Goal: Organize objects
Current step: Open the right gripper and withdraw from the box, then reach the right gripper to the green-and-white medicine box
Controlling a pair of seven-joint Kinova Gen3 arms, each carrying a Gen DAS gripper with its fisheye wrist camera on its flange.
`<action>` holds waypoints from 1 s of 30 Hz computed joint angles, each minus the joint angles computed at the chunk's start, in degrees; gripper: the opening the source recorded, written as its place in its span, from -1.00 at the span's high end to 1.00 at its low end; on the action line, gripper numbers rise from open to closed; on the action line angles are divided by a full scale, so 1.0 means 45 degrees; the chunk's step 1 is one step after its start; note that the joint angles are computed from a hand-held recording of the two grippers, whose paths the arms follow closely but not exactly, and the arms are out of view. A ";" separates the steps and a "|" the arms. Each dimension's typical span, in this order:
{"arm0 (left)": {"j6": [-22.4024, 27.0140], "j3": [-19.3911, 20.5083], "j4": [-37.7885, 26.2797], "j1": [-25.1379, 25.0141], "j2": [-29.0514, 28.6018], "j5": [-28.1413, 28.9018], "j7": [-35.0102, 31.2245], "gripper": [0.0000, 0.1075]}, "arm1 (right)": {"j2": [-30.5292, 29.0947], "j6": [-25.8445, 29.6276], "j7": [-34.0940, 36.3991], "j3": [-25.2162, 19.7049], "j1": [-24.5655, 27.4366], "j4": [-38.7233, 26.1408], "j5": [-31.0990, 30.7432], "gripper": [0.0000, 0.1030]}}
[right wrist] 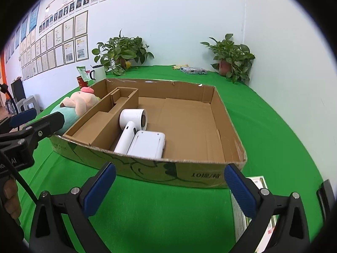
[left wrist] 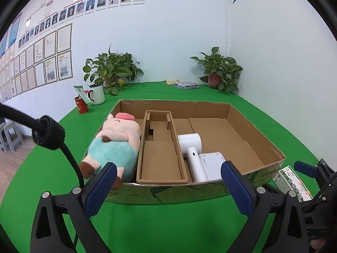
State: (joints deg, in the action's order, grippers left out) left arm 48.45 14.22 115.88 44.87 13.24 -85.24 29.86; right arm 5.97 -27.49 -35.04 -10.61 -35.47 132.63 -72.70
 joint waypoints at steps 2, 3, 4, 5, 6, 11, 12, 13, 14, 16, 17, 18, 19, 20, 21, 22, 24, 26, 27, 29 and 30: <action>-0.0053 0.0046 0.0062 0.0030 -0.0031 0.0003 -0.0013 -0.84 | -0.0001 -0.0338 -0.0199 -0.0099 -0.0128 0.0174 0.0036 -0.99; -0.0023 0.0074 0.0036 0.0059 -0.0015 0.0053 -0.0158 -0.84 | -0.0018 -0.0464 -0.0285 -0.0134 -0.0173 0.0244 0.0062 -0.99; 0.0144 0.0119 -0.0051 0.0148 0.0057 0.0167 -0.0429 -0.84 | -0.0034 -0.0536 -0.0308 -0.0158 -0.0205 0.0281 0.0044 -0.99; 0.0237 0.0121 -0.0123 0.0201 0.0088 0.0254 -0.0609 -0.84 | -0.0078 -0.0584 -0.0369 -0.0181 -0.0218 0.0331 0.0080 -0.99; 0.0335 0.0124 -0.0177 0.0275 0.0117 0.0307 -0.0734 -0.84 | -0.0116 -0.0657 -0.0399 -0.0209 -0.0239 0.0366 0.0077 -0.98; 0.0394 0.0096 -0.0268 0.0431 0.0025 0.0461 -0.0746 -0.86 | -0.0382 -0.0947 -0.0429 -0.0404 -0.0273 0.0539 -0.0004 -0.99; 0.0371 0.0096 -0.0286 0.0433 0.0015 0.0511 -0.0759 -0.86 | -0.0419 -0.0977 -0.0440 -0.0441 -0.0255 0.0571 0.0019 -0.99; 0.0388 0.0093 -0.0283 0.0456 0.0019 0.0513 -0.0741 -0.86 | -0.0455 -0.1033 -0.0529 -0.0479 -0.0237 0.0622 0.0097 -0.99; 0.0454 0.0095 -0.0284 0.0499 0.0044 0.0519 -0.0710 -0.86 | -0.0472 -0.1112 -0.0635 -0.0522 -0.0231 0.0661 0.0132 -0.99; 0.0497 0.0104 -0.0243 0.0575 0.0059 0.0492 -0.0567 -0.86 | -0.0494 -0.0999 -0.0827 -0.0540 -0.0148 0.0684 0.0284 -0.99; 0.0488 0.0106 -0.0219 0.0591 0.0046 0.0462 -0.0511 -0.86 | -0.0485 -0.1039 -0.0971 -0.0582 -0.0159 0.0714 0.0364 -0.99; 0.0490 0.0111 -0.0215 0.0595 0.0040 0.0471 -0.0512 -0.86 | -0.0477 -0.1118 -0.1093 -0.0625 -0.0190 0.0752 0.0443 -0.99; 0.0501 0.0125 -0.0215 0.0610 0.0048 0.0498 -0.0531 -0.86 | -0.0484 -0.1179 -0.1235 -0.0663 -0.0222 0.0809 0.0563 -0.99; 0.0515 0.0136 -0.0234 0.0624 0.0042 0.0537 -0.0572 -0.86 | -0.0494 -0.1234 -0.1420 -0.0694 -0.0244 0.0890 0.0730 -0.99; 0.0496 0.0134 -0.0220 0.0621 0.0027 0.0556 -0.0587 -0.86 | -0.0508 -0.1280 -0.1528 -0.0704 -0.0259 0.0952 0.0831 -0.99; 0.0494 0.0141 -0.0214 0.0631 0.0028 0.0583 -0.0581 -0.86 | -0.0522 -0.1315 -0.1620 -0.0710 -0.0268 0.1006 0.0905 -0.99; 0.0270 0.0136 -0.0156 0.0557 -0.0029 0.0664 -0.0662 -0.86 | -0.0616 -0.0975 -0.2080 -0.0599 -0.0074 0.1150 0.1394 -0.99; 0.0031 0.0153 -0.0102 0.0505 -0.0051 0.0806 -0.0791 -0.86 | -0.0729 -0.0567 -0.2593 -0.0468 0.0208 0.1395 0.1917 -0.99; -0.0105 0.0158 -0.0025 0.0495 -0.0073 0.0835 -0.0800 -0.86 | -0.0748 -0.0537 -0.2607 -0.0432 0.0284 0.1527 0.1938 -0.99; -0.0546 0.0162 0.0208 0.0423 -0.0144 0.0852 -0.0772 -0.86 | -0.0696 -0.0699 -0.2158 -0.0320 0.0410 0.1819 0.1427 -0.99; -0.0802 0.0158 0.0332 0.0371 -0.0166 0.0836 -0.0711 -0.86 | -0.0694 -0.0702 -0.2103 -0.0210 0.0559 0.1957 0.1310 -0.99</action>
State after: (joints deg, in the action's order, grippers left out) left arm 44.84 14.93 117.38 46.54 12.49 -81.47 26.66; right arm 2.85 -30.65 -44.50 -11.55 -32.95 141.43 -66.81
